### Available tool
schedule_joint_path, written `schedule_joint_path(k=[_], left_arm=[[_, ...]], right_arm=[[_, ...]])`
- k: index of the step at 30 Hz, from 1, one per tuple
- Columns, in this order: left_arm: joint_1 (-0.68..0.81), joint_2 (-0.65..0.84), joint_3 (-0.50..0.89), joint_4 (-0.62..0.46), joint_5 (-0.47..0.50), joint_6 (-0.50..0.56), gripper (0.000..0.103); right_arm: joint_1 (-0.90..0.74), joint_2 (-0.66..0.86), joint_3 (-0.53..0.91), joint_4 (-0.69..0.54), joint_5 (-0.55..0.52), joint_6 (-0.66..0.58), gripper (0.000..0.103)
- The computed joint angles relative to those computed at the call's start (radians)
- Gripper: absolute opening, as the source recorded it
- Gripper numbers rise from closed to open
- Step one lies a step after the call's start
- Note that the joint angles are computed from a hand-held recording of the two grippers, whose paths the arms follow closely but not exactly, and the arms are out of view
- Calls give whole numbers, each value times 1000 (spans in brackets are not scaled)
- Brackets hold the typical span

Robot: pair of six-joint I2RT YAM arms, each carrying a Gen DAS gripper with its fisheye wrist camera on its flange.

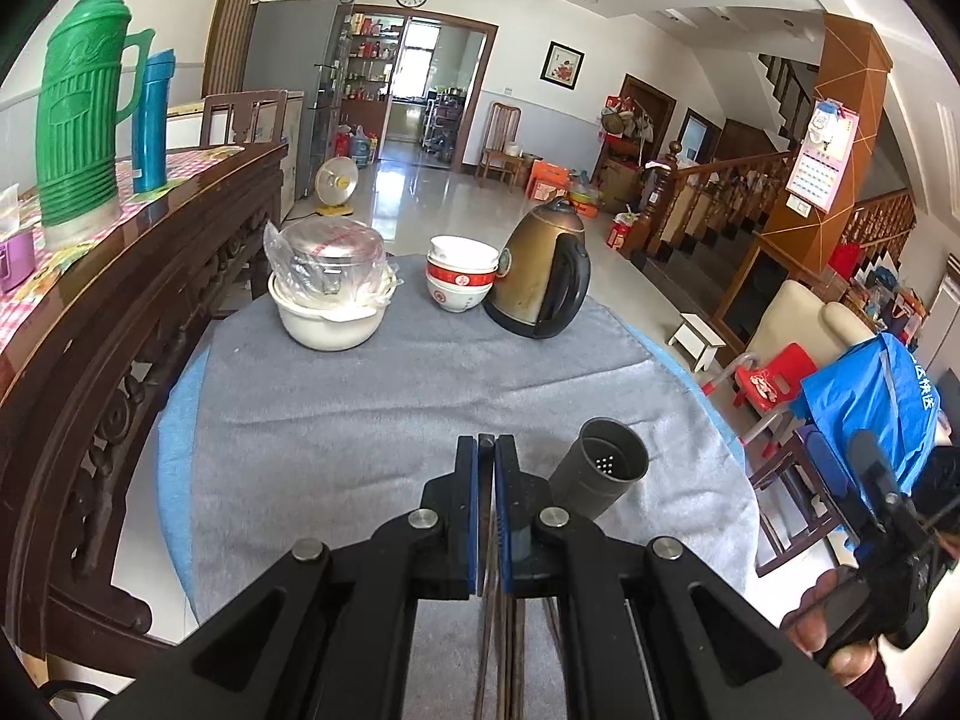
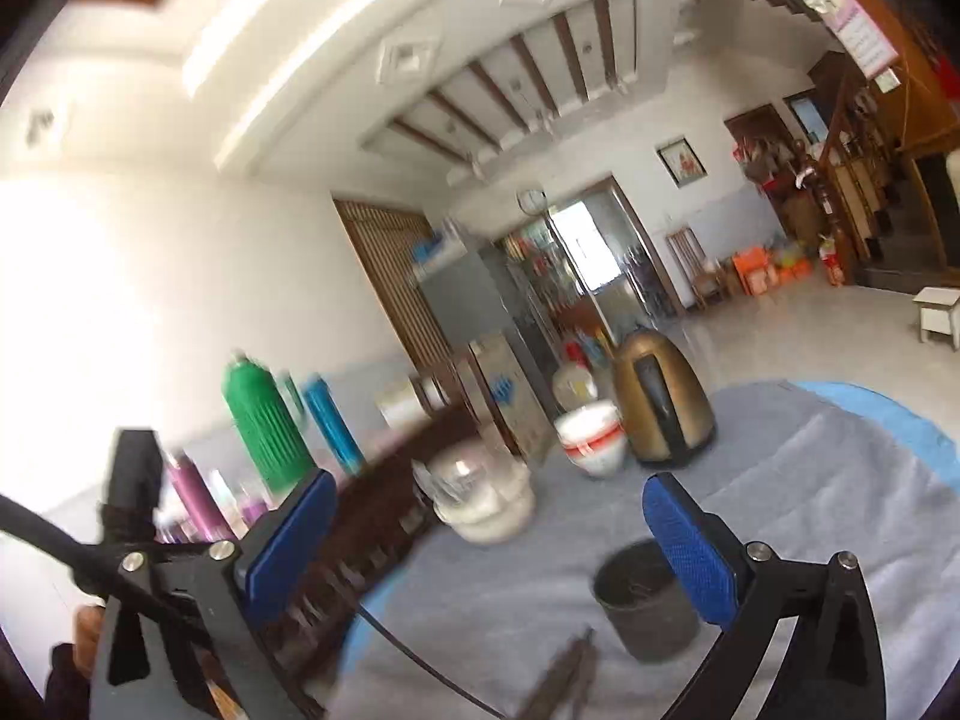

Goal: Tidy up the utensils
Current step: 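Lift the chopstick with the left gripper while the right gripper grasps another chopstick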

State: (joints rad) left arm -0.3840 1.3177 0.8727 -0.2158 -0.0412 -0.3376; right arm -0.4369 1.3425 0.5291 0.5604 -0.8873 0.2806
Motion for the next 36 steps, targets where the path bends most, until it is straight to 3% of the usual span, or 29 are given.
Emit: schedule_joint_path(k=[2, 3, 4, 6, 9, 11, 16, 22, 30, 36], left_arm=[[6, -4, -15, 5, 7, -2, 5], [13, -7, -22, 7, 16, -2, 5], [18, -10, -30, 10, 21, -2, 5], [29, -17, -43, 16, 28, 1, 5], [46, -17, -53, 24, 47, 4, 5], [58, -12, -54, 27, 60, 9, 5], [91, -5, -51, 29, 97, 26, 5], [123, 14, -51, 48, 136, 36, 5], [134, 41, -33, 47, 162, 51, 5], [120, 46, -31, 46, 148, 45, 5]], right_arm=[[51, 15, 101, -264, 62, -126, 99], [95, 49, 177, -431, 131, -213, 86], [138, 110, 263, -594, 180, -298, 65], [193, 229, 366, -758, 232, -366, 39], [284, 389, 472, -880, 346, -412, 37], [339, 508, 544, -925, 423, -409, 37], [426, 699, 685, -949, 576, -362, 17], [473, 847, 838, -1003, 688, -329, 11], [502, 947, 990, -1094, 732, -281, 9], [484, 890, 884, -977, 659, -289, 6]])
